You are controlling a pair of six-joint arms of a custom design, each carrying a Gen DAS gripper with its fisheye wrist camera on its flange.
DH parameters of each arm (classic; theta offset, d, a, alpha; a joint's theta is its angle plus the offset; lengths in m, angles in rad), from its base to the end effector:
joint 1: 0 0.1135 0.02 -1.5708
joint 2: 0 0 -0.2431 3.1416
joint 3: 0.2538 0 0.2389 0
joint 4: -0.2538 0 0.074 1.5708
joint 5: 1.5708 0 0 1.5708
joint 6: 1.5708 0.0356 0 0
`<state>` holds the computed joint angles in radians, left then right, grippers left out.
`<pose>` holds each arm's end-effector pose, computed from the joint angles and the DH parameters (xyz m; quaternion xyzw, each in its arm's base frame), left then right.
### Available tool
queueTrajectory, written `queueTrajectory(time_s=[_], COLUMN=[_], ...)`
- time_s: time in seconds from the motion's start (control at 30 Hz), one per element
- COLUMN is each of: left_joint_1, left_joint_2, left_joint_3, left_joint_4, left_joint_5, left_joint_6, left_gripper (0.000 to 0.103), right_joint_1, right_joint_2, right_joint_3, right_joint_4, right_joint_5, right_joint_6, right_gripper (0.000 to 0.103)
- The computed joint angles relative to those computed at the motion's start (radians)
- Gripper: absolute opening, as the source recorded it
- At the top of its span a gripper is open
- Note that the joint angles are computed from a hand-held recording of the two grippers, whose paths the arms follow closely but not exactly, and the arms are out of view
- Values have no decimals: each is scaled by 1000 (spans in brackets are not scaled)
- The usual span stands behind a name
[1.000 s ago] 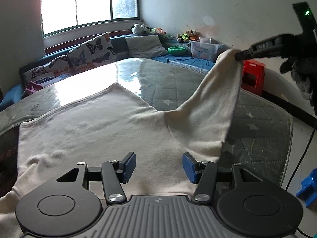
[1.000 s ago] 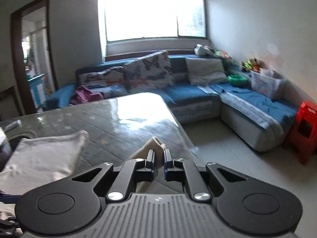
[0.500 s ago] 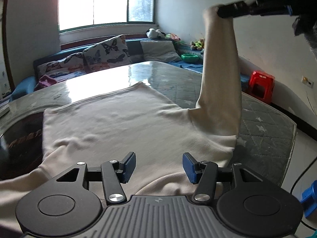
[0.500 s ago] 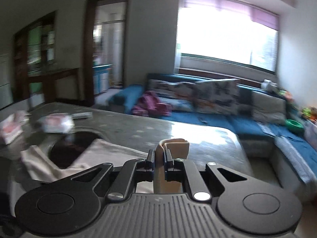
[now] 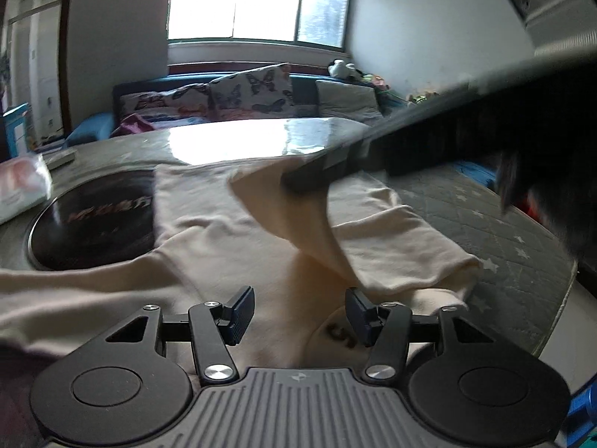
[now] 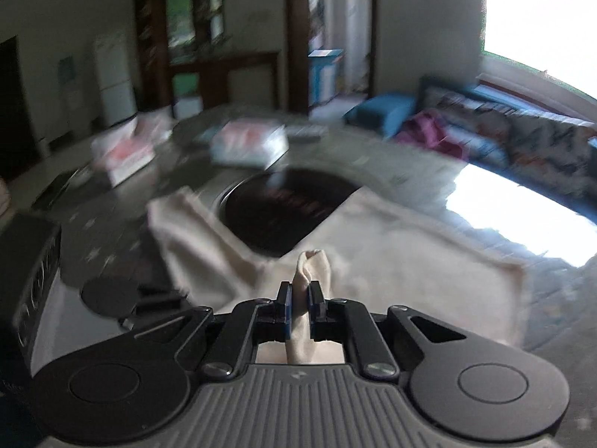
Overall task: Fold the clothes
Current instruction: 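Grasp the sleeve near the right gripper, lift and lay it across the body, then grasp the sleeve near the left gripper, lift and lay it across the body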
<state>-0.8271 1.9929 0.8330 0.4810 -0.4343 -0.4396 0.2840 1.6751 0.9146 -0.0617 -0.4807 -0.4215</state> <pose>0.2478 -0.2472 0.0805 0.0784 0.8824 -0.0926 0.4545 0.3084 0.1072 0.1620 -0.3940 0.8183 0.1966 0.3695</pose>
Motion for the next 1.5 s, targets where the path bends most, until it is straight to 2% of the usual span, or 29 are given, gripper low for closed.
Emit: queueTrajectory(time_s=[0.13,0.2,0.27,0.33,0.43,0.57,0.7,0.8,0.87,0.93,0.97,1.1,1.17,1.3,1.5], left_joint_1=[8,13,15,19,26,40,56,61,63,69,72,76,75,70,55], left_joint_2=[-11,-13,-18,-24,-36,-61,-52,-38,-32,-38,-44,-77,-87,-79,-5], left_joint_3=[-22,-28,-36,-46,-53,-71,-41,-8,15,28,34,81,119,255,492], left_joint_4=[-6,-8,-6,-3,-9,-6,-34,-73,-105,-125,-134,-156,-166,-213,-280], left_joint_5=[-5,-4,-4,-1,5,17,31,35,25,23,22,13,10,24,76], left_joint_6=[-23,-25,-26,-31,-46,-68,-64,-70,-75,-68,-64,13,67,168,285], left_gripper=[57,57,57,57,57,57,54,42,21,9,7,6,6,5,5], right_joint_1=[14,-1,-33,-98,-196,-315,-434,-498,-516,-525,-529,-523,-508,-484,-462], right_joint_2=[0,-29,-59,-91,-130,-172,-172,-158,-147,-142,-139,-126,-124,-128,-83], right_joint_3=[-22,-48,-68,-81,-119,-200,-258,-284,-302,-315,-320,-332,-343,-370,-378], right_joint_4=[-13,0,-3,-26,-43,-17,-7,4,25,43,50,78,105,161,239], right_joint_5=[-18,-20,-23,-25,-13,28,18,3,-8,-20,-26,-50,-54,-58,-73], right_joint_6=[-30,-36,-34,-52,-78,-128,-138,-141,-144,-147,-148,-138,-128,-118,-56], right_gripper=[20,21,28,29,37,39,41,41,41,41,41,41,45,50,51])
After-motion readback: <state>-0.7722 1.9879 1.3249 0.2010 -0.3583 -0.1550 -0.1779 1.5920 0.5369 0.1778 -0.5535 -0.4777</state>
